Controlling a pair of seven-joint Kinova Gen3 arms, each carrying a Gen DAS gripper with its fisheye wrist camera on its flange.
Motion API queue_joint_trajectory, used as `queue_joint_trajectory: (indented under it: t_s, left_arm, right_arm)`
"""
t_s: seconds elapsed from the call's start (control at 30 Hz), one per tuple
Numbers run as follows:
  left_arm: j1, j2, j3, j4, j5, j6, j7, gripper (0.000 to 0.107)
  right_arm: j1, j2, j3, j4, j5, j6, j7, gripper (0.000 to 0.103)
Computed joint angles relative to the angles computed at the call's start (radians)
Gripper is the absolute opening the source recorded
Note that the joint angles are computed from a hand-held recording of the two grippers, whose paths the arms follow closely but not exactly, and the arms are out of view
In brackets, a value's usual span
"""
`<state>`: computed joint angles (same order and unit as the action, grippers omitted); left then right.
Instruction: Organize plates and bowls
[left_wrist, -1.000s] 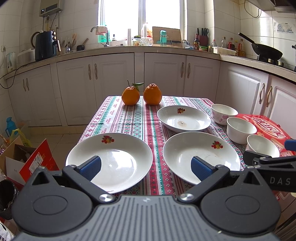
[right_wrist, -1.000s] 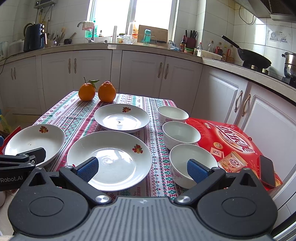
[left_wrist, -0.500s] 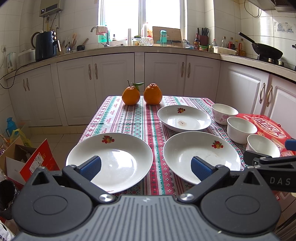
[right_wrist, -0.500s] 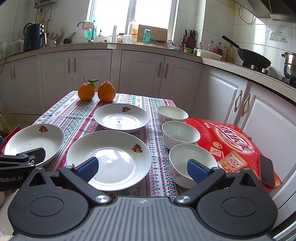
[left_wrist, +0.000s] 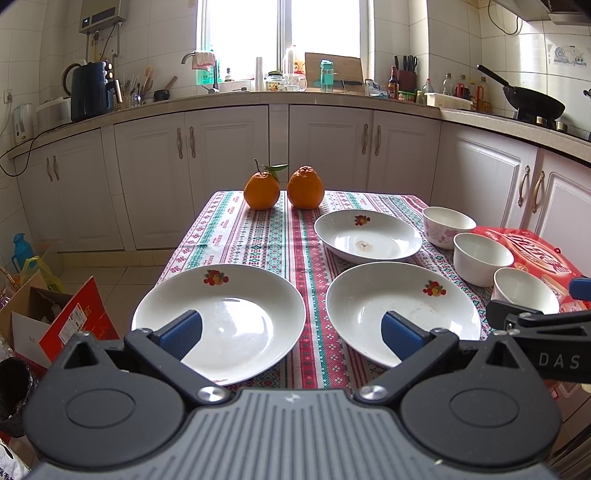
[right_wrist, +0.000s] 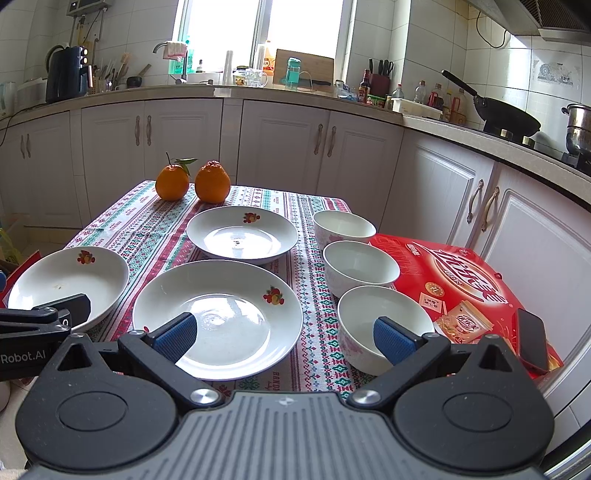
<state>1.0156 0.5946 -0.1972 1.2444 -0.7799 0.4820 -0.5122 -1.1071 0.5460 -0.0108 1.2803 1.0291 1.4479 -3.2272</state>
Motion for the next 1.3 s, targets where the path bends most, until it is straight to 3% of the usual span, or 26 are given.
queue_joint_trajectory:
  t_s: [0.6,0.9,1.17,1.3]
  left_arm:
    - [-0.016,0.005,0.016,-0.01,0.012,0.003,-0.022,0.102]
    - [-0.02,0.001,-0.019,0.009,0.015,-0.058,-0.041,0.102]
    - [-0.039,-0.012,-0.062,0.054,0.015,-0.12,-0.076,0.102]
    - [-0.088,-0.021,-0.036,0.083,0.039,-0.14,-0.154,0.102]
  right_arm:
    - [0.005,0.006,0.004,-0.015,-0.009,-0.003,0.023,0.103]
    - [0.021,-0.016,0.005,0.01,0.012,-0.055,0.024,0.103]
    - [0.066,-0.051,0.002,0.055,0.081,-0.152,0.041,0.103]
    - [0.107,-0.087,-0.008,0.111,0.136,-0.277,0.037,0.103]
